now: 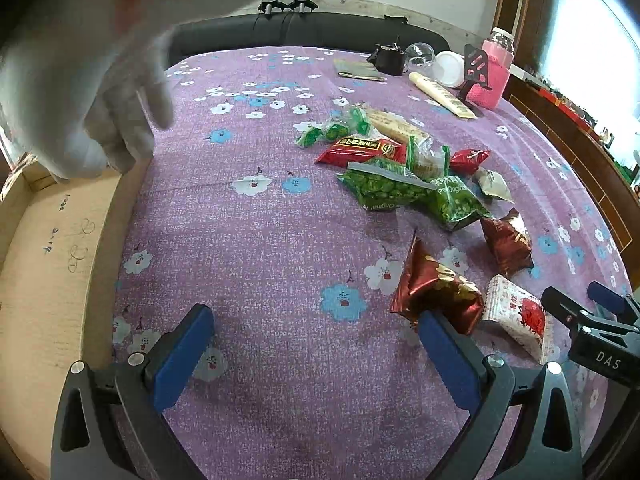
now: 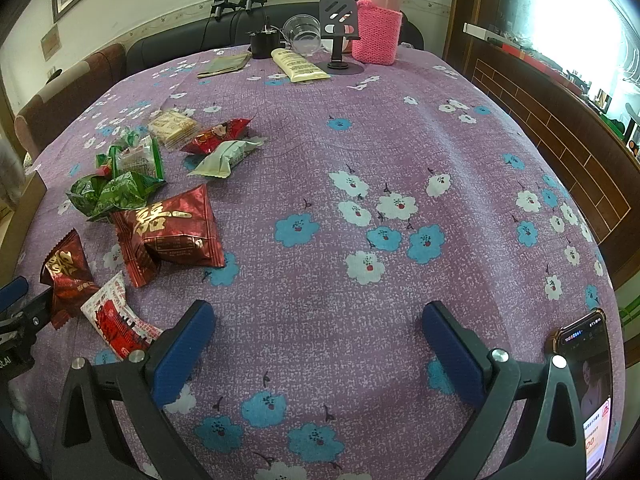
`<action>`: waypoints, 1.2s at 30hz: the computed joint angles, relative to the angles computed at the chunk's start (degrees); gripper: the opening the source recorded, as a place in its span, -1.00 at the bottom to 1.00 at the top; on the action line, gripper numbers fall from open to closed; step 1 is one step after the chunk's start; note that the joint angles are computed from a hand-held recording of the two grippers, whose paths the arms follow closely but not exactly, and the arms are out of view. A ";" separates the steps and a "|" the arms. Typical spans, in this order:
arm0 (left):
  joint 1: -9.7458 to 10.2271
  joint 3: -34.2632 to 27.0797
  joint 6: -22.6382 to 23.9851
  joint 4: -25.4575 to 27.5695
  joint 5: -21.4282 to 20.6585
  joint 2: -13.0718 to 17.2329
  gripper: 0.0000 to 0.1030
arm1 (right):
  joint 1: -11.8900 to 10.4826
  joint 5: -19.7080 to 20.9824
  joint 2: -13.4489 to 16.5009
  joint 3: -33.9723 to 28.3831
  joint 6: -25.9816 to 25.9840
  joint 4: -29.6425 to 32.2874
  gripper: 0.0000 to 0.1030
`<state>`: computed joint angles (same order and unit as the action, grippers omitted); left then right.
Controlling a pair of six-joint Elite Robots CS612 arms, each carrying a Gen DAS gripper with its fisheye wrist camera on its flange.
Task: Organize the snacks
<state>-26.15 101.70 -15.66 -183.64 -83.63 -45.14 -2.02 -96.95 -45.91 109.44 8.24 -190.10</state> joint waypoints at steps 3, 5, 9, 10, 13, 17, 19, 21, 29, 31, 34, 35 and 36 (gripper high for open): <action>0.04 -0.11 0.16 0.13 0.03 0.05 0.99 | 0.02 -0.01 -0.02 0.02 0.01 0.01 0.99; -0.08 -0.07 0.37 0.35 0.42 0.01 0.99 | 0.02 -0.02 -0.04 0.03 0.02 0.02 0.99; -0.13 -0.18 0.77 0.80 0.90 0.01 0.99 | 0.05 -0.03 -0.08 0.06 0.04 0.03 0.99; -0.13 -0.20 0.79 0.85 0.91 0.01 0.99 | 0.06 -0.04 -0.09 0.07 0.04 0.03 0.99; -0.13 -0.43 1.10 1.19 1.05 0.10 0.99 | 0.07 -0.05 -0.11 0.08 0.06 0.05 0.99; -0.43 -0.54 1.56 1.86 2.14 0.11 0.99 | 0.07 -0.06 -0.12 0.09 0.06 0.05 0.99; -0.44 -0.57 1.69 1.95 2.25 0.11 0.99 | 0.07 -0.05 -0.13 0.10 0.06 0.05 0.99; -0.45 -0.56 1.70 1.97 2.30 0.10 0.99 | 0.07 -0.05 -0.13 0.10 0.06 0.05 0.99; -0.35 -0.47 1.71 1.74 2.11 0.10 0.99 | 0.07 -0.05 -0.13 0.11 0.07 0.05 0.99; -0.38 -0.46 1.66 1.74 2.15 0.09 0.99 | 0.07 -0.05 -0.13 0.10 0.06 0.06 0.99; -0.40 -0.41 1.74 1.79 2.31 0.07 0.99 | 0.07 -0.05 -0.13 0.10 0.06 0.06 0.99; -0.44 -0.37 1.72 1.81 2.39 0.04 0.99 | 0.07 -0.05 -0.13 0.10 0.06 0.06 0.99; -0.43 -0.37 1.78 1.84 2.43 0.03 0.99 | 0.07 -0.05 -0.13 0.10 0.06 0.06 0.99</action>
<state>-26.58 101.34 -13.88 -181.80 -81.20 -45.11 -1.94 -97.00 -46.04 109.54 8.31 -190.05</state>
